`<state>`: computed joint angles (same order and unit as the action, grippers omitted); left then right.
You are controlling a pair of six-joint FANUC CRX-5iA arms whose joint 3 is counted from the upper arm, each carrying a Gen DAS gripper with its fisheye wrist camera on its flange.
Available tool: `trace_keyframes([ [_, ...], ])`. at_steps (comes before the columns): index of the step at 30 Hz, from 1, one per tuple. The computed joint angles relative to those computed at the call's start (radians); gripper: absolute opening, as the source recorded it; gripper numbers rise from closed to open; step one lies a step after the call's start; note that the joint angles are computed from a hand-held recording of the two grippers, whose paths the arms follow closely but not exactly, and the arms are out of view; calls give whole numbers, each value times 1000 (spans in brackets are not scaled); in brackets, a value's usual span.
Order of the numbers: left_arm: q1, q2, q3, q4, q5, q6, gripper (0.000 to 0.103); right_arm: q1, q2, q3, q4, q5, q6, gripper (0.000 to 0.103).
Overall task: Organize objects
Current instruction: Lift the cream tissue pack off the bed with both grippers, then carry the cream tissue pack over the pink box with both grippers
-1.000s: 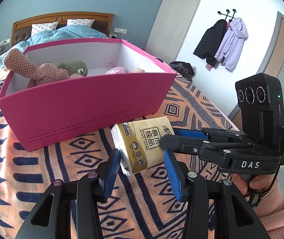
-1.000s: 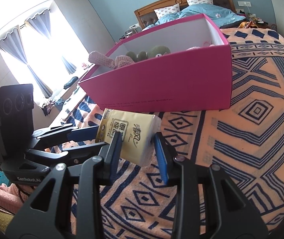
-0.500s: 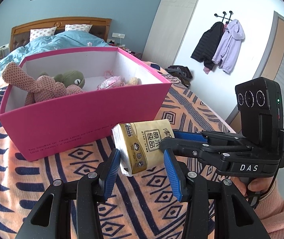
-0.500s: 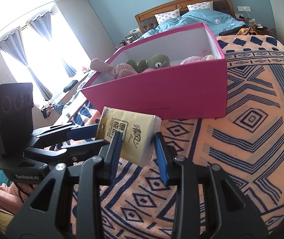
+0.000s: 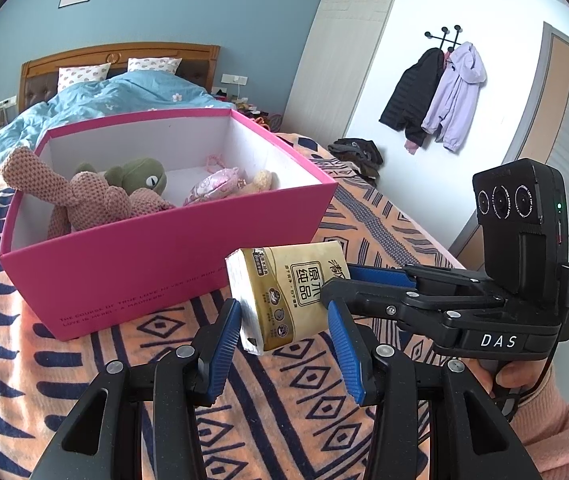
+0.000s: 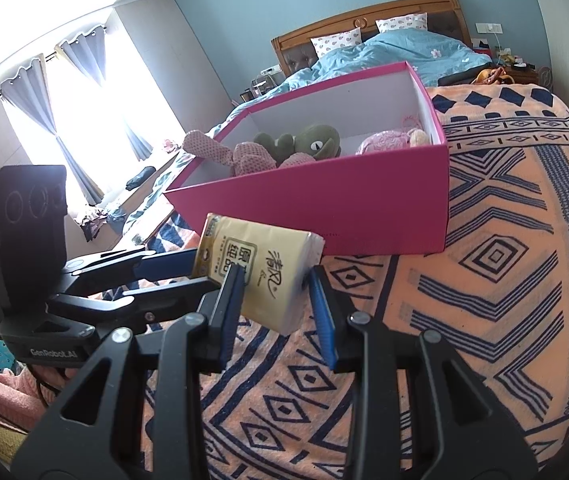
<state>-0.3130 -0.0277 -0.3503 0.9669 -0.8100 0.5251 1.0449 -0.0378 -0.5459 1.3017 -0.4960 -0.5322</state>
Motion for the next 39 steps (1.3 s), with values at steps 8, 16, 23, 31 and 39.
trace_keyframes([
  [8,-8,3,11,7,11,-9,46,2,-5,5,6,-17,6,37],
  [16,-13,9,24,15,19,-28,46,-2,-10,7,24,-31,1,37],
  [23,-14,15,28,28,23,-33,46,-8,-10,13,32,-35,9,37],
  [31,-17,23,40,31,27,-29,46,-15,-12,20,40,-39,22,37],
  [39,-24,27,51,35,38,-34,46,-24,-12,23,50,-40,22,37],
])
